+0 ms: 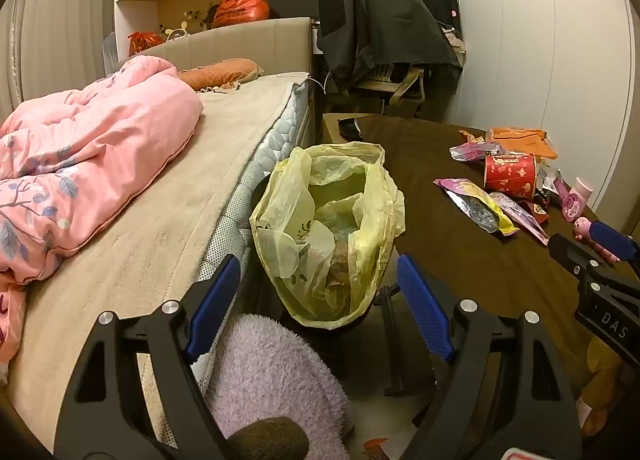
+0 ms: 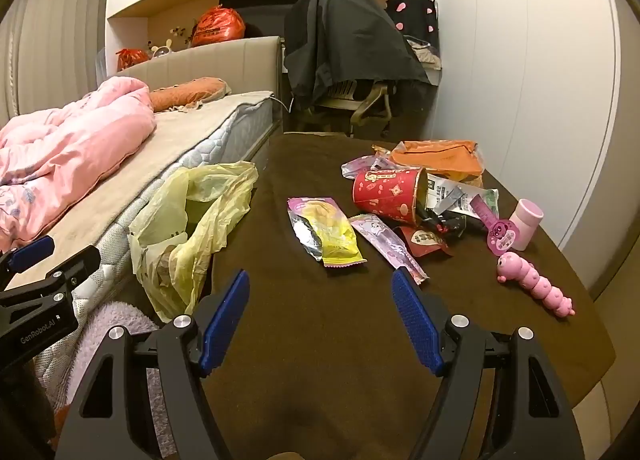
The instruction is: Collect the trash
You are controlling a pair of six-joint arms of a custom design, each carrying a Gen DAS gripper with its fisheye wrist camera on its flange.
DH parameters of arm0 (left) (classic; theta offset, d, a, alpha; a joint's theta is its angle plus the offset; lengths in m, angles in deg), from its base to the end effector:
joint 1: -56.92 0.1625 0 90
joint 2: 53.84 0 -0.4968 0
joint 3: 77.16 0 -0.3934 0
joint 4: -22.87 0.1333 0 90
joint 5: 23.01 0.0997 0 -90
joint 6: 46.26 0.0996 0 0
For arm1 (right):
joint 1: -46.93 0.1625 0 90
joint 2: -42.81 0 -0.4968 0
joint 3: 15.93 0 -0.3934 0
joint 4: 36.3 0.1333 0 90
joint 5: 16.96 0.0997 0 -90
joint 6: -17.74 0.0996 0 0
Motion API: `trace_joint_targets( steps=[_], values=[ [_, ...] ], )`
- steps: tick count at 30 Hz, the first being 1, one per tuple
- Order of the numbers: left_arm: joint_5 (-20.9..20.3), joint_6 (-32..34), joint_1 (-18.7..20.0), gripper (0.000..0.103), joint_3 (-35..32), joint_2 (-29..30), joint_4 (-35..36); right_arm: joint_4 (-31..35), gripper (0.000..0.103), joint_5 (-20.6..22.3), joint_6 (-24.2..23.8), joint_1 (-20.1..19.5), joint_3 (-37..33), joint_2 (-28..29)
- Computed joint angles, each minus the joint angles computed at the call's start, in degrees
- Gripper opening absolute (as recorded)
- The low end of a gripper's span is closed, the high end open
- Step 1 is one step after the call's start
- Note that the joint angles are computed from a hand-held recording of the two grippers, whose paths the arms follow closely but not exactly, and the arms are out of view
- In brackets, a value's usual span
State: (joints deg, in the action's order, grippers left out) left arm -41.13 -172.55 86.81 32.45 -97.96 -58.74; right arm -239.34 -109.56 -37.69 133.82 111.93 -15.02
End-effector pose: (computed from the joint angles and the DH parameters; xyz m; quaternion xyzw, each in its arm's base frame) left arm -0.3353 -0.4557 0.0460 -0.0578 0.7347 -0.4955 0.4596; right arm 0.0993 -0.5458 0.2085 0.4026 -0.8385 0.3094 0.1976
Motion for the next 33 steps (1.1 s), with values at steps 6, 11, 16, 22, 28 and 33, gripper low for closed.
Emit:
trace_joint_targets(
  steps=[6,11,16,22,28,33],
  values=[
    [0.1,0.4,0.1,0.077,0.4,-0.2,-0.8,-0.5,0.07,-0.2,0.0,0.1,-0.1,0.5],
    [0.2,0.2,0.0,0.077,0.4,-0.3,-0.7,-0.3,0.07,-0.1,-0.1,0.1,-0.2,0.2],
    [0.1,-0.8,-0.3,0.077,-0.1,0.0,0.4,-1.4,0.07,0.3,-0.2,0.2,0.1,0.2],
    [0.4,-0.9,-0.4,0.077,0.0,-0.1,0.5,-1.8,0.07,0.4,0.1,0.2,0.2,0.2],
    [0.5,-1.4,-0.5,0.077,-0.2,0.0,1.1,-2.1,0.07,1.2,0.4,-0.1,0.3,0.1],
    [0.5,-1.3,-0.5,0.077,0.0,-0.1,0.8,-1.9,0.07,1.5,0.4,-0.3,0.3,0.0]
  ],
)
